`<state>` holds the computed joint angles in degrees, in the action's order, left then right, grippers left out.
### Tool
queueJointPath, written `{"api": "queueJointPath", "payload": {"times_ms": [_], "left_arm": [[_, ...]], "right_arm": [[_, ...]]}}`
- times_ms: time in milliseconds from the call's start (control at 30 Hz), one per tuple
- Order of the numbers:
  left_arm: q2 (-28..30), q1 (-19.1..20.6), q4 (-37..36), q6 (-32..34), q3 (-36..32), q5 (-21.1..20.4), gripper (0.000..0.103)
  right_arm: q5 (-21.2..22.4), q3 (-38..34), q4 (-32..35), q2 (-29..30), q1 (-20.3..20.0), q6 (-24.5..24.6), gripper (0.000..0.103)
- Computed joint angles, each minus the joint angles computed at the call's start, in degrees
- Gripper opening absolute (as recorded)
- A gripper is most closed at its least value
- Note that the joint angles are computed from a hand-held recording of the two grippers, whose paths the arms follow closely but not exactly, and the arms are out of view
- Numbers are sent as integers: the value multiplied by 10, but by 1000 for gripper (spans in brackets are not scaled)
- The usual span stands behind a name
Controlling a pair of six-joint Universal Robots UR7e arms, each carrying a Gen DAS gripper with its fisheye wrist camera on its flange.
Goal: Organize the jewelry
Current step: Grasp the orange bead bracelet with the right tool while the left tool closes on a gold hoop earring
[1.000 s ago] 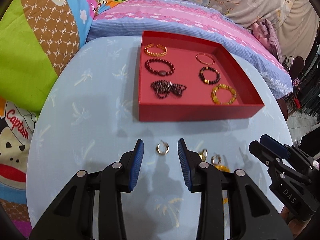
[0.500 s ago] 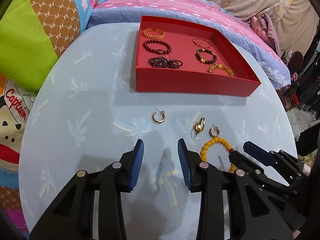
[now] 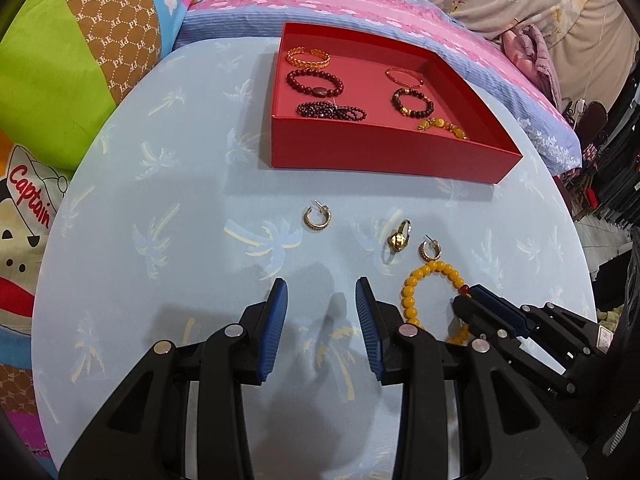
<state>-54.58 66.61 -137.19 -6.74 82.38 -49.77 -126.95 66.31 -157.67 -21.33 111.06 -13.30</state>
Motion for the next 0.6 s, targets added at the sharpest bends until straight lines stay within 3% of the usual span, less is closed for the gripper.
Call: {"api": "queueJointPath", "payload": {"times_ms": [600], "left_arm": [[46, -11, -5, 34, -46, -39, 35]], "right_arm": [[-15, 42, -17, -39, -17, 53, 7]]}}
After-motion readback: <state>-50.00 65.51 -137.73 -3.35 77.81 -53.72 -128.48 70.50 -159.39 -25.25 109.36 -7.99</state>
